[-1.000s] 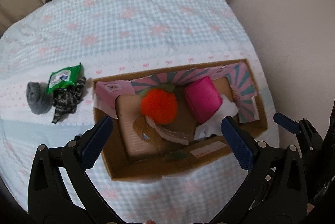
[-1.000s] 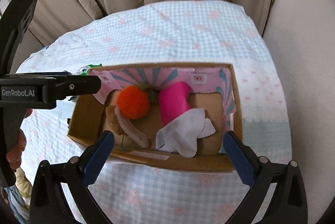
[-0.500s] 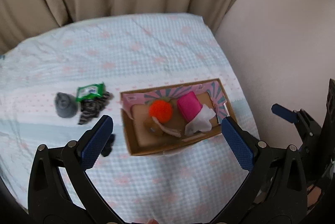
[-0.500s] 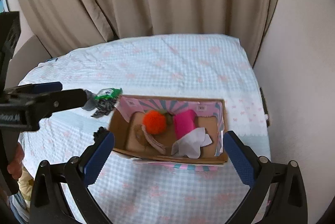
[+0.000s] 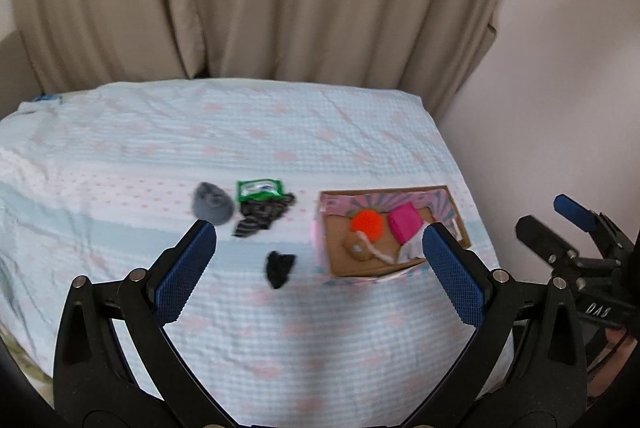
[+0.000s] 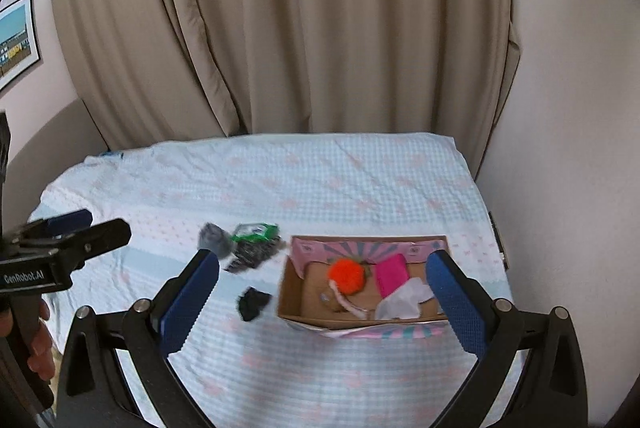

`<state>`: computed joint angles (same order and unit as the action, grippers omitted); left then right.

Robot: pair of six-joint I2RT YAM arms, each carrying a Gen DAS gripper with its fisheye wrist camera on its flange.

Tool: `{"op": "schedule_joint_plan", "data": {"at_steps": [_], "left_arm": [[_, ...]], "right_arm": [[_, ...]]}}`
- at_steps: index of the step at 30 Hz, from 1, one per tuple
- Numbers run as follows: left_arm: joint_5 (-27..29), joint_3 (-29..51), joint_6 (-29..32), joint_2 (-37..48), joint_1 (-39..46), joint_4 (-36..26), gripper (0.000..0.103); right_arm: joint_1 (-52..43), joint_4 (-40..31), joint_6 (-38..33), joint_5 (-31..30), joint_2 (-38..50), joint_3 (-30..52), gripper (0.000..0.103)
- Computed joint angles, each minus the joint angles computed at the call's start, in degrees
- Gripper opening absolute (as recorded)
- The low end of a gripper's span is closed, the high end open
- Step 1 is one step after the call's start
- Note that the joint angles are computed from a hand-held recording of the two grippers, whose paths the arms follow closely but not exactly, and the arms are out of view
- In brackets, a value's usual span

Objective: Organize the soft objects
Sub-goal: 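Lift both tools away from the box toward the remaining items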

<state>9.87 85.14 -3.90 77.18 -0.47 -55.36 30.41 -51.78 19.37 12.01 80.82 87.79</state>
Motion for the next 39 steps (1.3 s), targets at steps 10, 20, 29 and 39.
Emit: {"op": "schedule_joint_plan", "data": {"at_steps": [10,20,29,39], "left_arm": [[18.97,3.92,22.62,3.18,28.2,-7.2,0.103],[25.96,15.95,36.71,20.83,37.74,-10.56,0.103],[25.59,20.26,38.14,36.18,33.5,-2.25,0.103],[22.26,27.61,36.52,57.09,26.2,9.86,0.103]], "right_arm": [[17.15,-4.45,14.22,14.62,10.27,11.26,0.103],[24.2,-6.85,24.81,20.26,26.6,24.45,0.103],[20.53,3.28,22.89,15.83,38.87,26.87,0.103],[12.69,11.65,17.12,6.97,58.6,37.12,0.103]]}}
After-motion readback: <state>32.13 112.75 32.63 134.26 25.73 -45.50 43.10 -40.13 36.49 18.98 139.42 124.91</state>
